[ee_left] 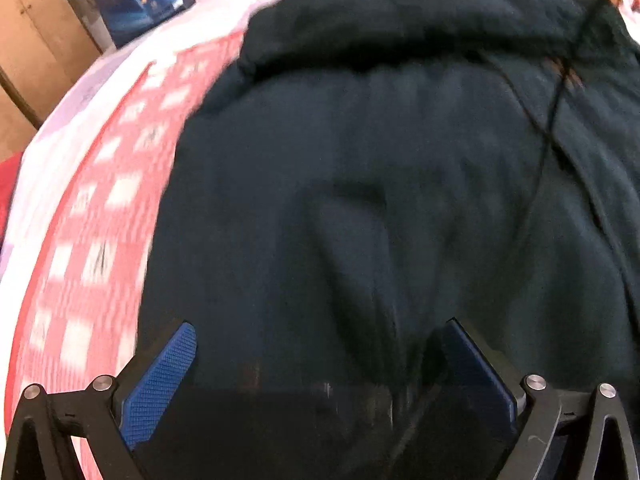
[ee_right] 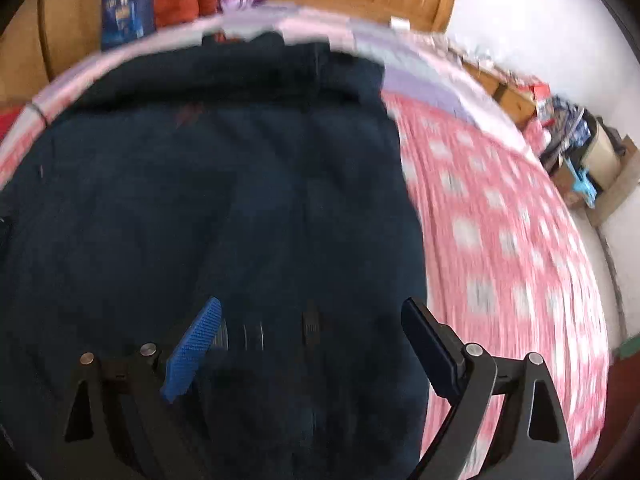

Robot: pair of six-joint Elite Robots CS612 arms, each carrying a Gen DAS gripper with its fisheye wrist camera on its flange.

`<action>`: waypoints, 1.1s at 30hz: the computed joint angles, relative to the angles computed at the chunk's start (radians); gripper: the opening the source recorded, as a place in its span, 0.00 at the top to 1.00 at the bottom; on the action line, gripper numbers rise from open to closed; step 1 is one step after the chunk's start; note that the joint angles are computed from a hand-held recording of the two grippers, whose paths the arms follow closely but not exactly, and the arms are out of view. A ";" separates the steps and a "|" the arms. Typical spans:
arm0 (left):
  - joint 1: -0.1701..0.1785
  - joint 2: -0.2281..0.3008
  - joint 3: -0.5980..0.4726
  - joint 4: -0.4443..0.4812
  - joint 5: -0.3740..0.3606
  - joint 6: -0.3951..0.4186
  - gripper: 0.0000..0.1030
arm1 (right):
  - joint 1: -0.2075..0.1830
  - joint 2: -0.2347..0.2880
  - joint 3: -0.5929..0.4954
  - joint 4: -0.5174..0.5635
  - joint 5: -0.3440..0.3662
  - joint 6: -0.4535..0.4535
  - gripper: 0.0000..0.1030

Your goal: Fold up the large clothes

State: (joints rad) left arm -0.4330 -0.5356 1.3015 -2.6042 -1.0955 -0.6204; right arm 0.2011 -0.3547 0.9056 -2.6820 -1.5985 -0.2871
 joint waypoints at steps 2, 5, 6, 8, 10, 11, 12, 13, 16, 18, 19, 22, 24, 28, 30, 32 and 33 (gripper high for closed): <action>-0.006 -0.027 0.058 0.016 -0.004 -0.037 0.01 | -0.018 -0.031 0.068 0.004 -0.025 0.021 0.09; -0.017 -0.071 0.143 0.022 -0.006 -0.108 0.01 | -0.042 -0.093 0.189 -0.053 -0.065 0.078 0.09; -0.020 -0.087 0.172 0.016 -0.006 -0.133 0.01 | -0.049 -0.113 0.225 -0.054 -0.107 0.084 0.09; -0.027 -0.104 0.202 0.016 0.008 -0.153 0.01 | -0.063 -0.145 0.288 -0.077 -0.118 0.104 0.09; -0.038 -0.128 0.242 0.019 0.033 -0.178 0.01 | -0.072 -0.176 0.343 -0.102 -0.139 0.113 0.09; -0.040 -0.136 0.258 0.015 0.033 -0.188 0.01 | -0.075 -0.194 0.377 -0.124 -0.144 0.116 0.09; -0.043 -0.148 0.278 0.011 0.035 -0.201 0.01 | -0.077 -0.210 0.407 -0.142 -0.149 0.119 0.09; -0.045 -0.157 0.298 0.005 0.036 -0.211 0.01 | -0.081 -0.228 0.445 -0.161 -0.152 0.118 0.09; -0.054 -0.180 0.350 -0.015 0.042 -0.229 0.01 | -0.082 -0.272 0.527 -0.202 -0.158 0.129 0.09; -0.062 -0.197 0.382 -0.026 0.050 -0.235 0.01 | -0.080 -0.296 0.576 -0.232 -0.172 0.137 0.09; -0.064 -0.209 0.405 -0.036 0.053 -0.235 0.01 | -0.079 -0.309 0.600 -0.246 -0.182 0.143 0.09; -0.070 -0.239 0.460 -0.049 0.068 -0.238 0.01 | -0.076 -0.340 0.654 -0.239 -0.215 0.183 0.09; -0.078 -0.260 0.495 -0.060 0.071 -0.248 0.01 | -0.070 -0.362 0.691 -0.246 -0.234 0.207 0.09; -0.102 -0.303 0.562 -0.091 0.096 -0.262 0.01 | -0.059 -0.398 0.753 -0.285 -0.252 0.218 0.09; -0.115 -0.320 0.593 -0.115 0.101 -0.269 0.01 | -0.052 -0.405 0.767 -0.298 -0.250 0.223 0.09; -0.125 -0.331 0.614 -0.126 0.099 -0.272 0.01 | -0.043 -0.407 0.774 -0.307 -0.248 0.223 0.09; -0.132 -0.342 0.631 -0.133 0.097 -0.282 0.01 | -0.040 -0.411 0.780 -0.316 -0.243 0.217 0.09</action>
